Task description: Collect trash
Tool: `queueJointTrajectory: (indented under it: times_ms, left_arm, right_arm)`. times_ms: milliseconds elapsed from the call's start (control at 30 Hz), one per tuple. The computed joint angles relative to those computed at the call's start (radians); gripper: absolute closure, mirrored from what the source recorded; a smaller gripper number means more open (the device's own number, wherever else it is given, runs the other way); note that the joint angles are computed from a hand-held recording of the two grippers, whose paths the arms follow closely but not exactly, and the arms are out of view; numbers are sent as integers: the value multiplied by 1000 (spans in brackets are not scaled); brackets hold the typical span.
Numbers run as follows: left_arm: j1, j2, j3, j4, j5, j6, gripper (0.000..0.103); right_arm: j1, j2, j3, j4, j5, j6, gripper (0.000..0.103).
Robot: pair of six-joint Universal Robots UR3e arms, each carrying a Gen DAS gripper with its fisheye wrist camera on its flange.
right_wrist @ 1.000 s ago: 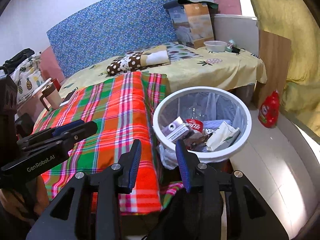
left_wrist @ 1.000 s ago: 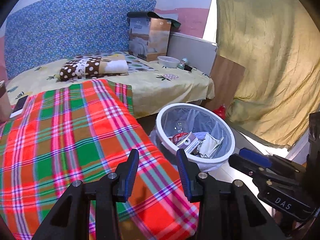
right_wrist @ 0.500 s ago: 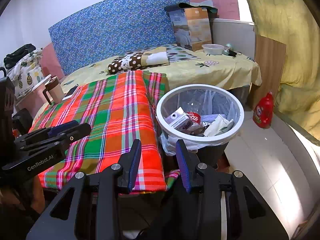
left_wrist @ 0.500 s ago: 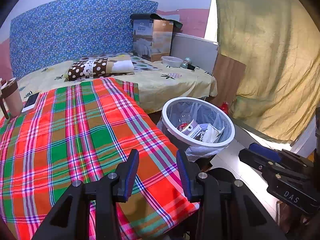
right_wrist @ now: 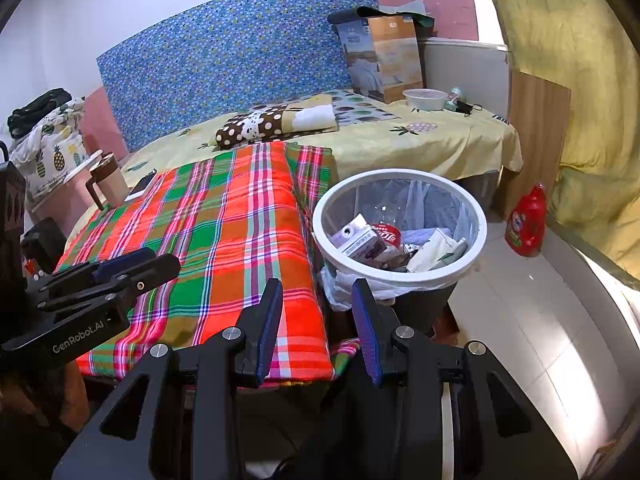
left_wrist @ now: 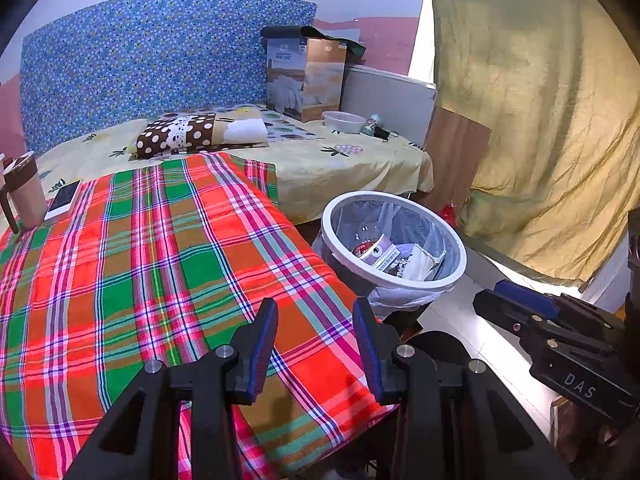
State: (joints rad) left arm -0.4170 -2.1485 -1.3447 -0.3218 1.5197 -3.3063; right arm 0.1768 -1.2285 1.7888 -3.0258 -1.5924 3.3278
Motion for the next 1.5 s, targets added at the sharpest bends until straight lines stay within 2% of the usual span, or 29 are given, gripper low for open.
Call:
queueJointTrajectory:
  times_ms: [533,1500]
  left_arm:
    - [10,-4,5,-6,-23,0,64]
    - [12,-13,12,-21,-12,16,64]
  right_arm:
    - [17,5,-2,2,-12,15,65]
    - [12,10,-9,5,-5,10,65]
